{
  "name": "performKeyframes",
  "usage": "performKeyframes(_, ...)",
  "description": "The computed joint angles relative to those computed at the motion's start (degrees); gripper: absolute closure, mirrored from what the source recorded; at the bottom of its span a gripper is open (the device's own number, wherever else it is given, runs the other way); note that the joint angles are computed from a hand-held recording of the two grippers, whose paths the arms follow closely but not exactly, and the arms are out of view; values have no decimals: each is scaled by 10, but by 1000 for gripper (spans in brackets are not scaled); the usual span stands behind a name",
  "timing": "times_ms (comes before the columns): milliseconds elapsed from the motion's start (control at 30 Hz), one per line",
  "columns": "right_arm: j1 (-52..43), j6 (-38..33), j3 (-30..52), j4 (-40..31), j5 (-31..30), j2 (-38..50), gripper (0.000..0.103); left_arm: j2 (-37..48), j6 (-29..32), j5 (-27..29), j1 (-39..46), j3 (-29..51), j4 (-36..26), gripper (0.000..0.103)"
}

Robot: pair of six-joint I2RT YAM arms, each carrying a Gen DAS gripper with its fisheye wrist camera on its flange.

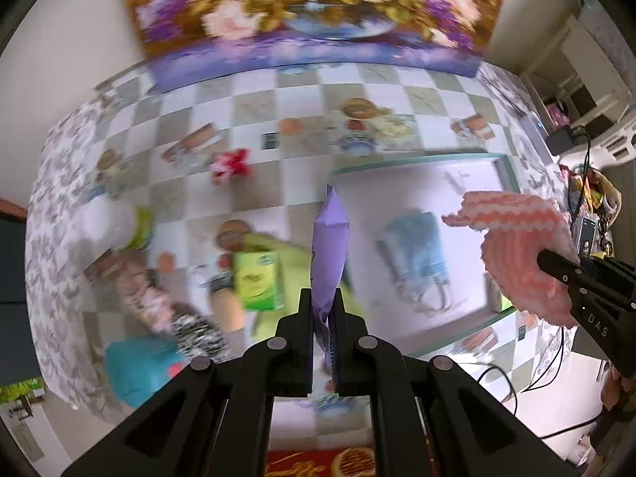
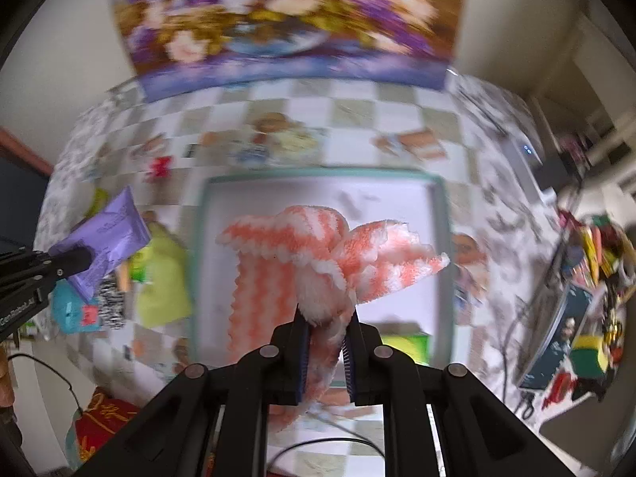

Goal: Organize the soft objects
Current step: 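Carry the wipes pack and towel into the white tray and open both tools, then withdraw both tools from the tray toward the pile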

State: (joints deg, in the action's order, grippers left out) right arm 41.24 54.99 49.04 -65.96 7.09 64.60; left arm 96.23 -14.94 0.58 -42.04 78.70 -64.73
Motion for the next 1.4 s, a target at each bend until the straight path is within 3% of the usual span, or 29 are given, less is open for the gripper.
performKeyframes(200, -137, -83, -80, -2, -28, -80, 88, 79, -33, -27, -61, 43, 24, 96)
performKeyframes(433, -223, -148, -125, 48, -49, -77, 85, 156, -49, -42, -93, 99, 33, 95)
performKeyframes(467, -225, -152, -127, 55, -49, -71, 85, 164, -47, -36, -94, 106, 30, 92)
performKeyframes(500, -225, -154, -128, 61, -49, -67, 85, 169, -46, -33, -95, 110, 28, 82)
performKeyframes(567, -224, -156, -128, 70, -51, -62, 71, 171, -43, -31, -97, 110, 28, 63)
performKeyframes(600, -222, -153, -127, 71, -50, -60, 65, 167, -44, -34, -97, 106, 31, 59)
performKeyframes(633, -217, -147, -124, 70, -47, -58, 50, 164, -44, -37, -96, 103, 31, 59)
performKeyframes(667, -211, -141, -121, 68, -42, -58, 45, 160, -45, -34, -92, 101, 29, 59)
performKeyframes(767, -188, -125, -109, 59, -34, -57, 45, 147, -49, -24, -76, 93, 20, 56)
performKeyframes(900, -147, -95, -88, 34, -19, -55, 41, 119, -54, -28, -53, 73, 12, 43)
performKeyframes(1000, -102, -54, -73, 20, -2, -56, 31, 90, -56, -17, -24, 44, 15, 34)
performKeyframes(1033, -84, -38, -69, 18, 4, -54, 23, 77, -57, -13, -12, 29, 18, 31)
performKeyframes(1100, -44, -3, -63, 16, 18, -44, 13, 55, -60, -15, 11, -1, 27, 15)
performKeyframes(1167, -5, 31, -58, 16, 28, -28, 1, 31, -59, -24, 39, -33, 35, 13)
performKeyframes(1400, 90, 108, -43, 37, 32, 29, 1, -38, -34, -7, 148, -116, 41, 13)
